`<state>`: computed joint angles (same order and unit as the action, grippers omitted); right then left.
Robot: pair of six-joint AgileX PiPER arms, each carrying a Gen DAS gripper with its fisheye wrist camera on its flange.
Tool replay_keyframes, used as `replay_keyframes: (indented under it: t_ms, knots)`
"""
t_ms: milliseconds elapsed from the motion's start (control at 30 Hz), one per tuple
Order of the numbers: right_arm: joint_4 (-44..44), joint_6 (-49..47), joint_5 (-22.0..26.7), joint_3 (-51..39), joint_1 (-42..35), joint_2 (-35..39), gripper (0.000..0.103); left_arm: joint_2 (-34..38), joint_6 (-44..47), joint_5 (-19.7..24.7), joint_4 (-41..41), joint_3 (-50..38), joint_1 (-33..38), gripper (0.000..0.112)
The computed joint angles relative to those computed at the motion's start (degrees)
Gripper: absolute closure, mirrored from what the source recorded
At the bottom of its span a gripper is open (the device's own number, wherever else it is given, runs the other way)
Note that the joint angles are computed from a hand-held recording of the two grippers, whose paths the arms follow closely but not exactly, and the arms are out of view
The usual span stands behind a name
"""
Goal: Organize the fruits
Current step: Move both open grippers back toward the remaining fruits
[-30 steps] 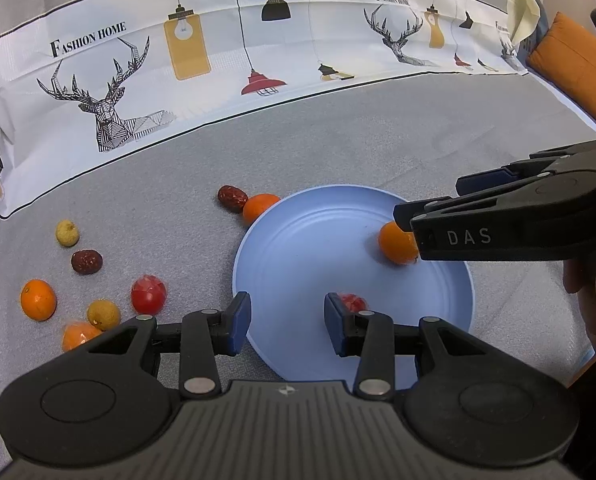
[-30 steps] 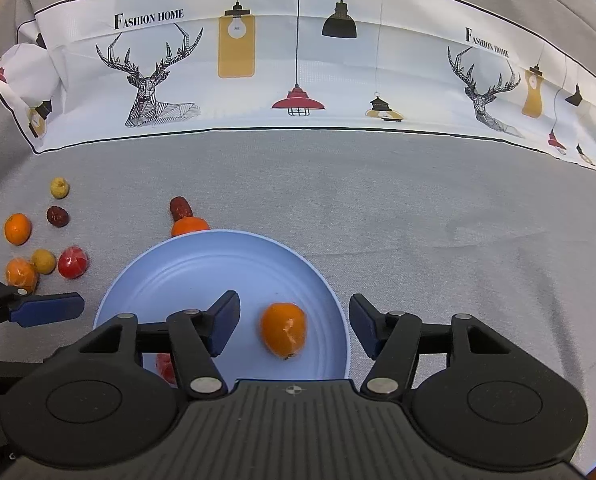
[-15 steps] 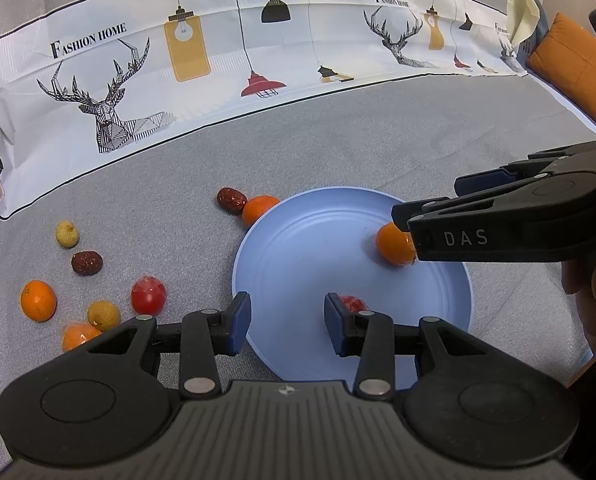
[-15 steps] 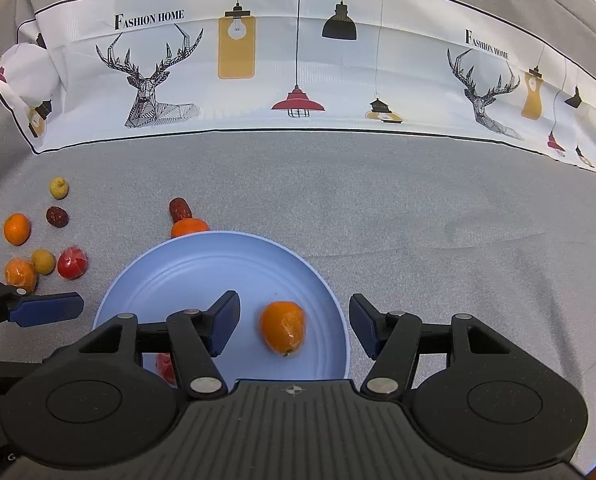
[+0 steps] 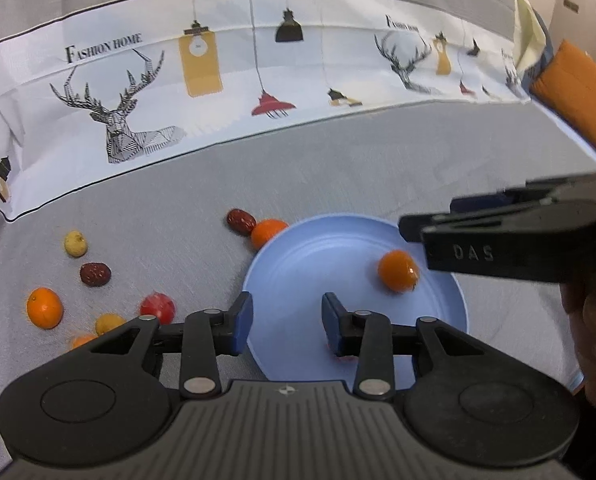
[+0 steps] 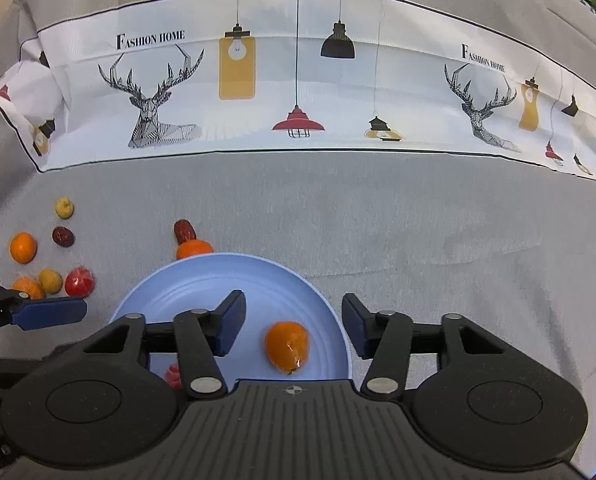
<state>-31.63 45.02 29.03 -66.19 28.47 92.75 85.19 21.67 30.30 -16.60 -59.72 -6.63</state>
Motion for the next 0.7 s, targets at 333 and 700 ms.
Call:
replay_keyframes:
  t_ms: [333, 700]
  knots:
    - [0.89, -0.44, -1.49, -0.22, 0.11, 0.19, 0.061, 0.32, -1.54, 0.76, 0.84, -1.3, 1.23, 0.094]
    - [3.56, -2.79, -2.39, -3.56, 0.18, 3.0, 0.061, 3.18, -2.7, 0.92, 2.25, -3.84, 2.96, 0.094]
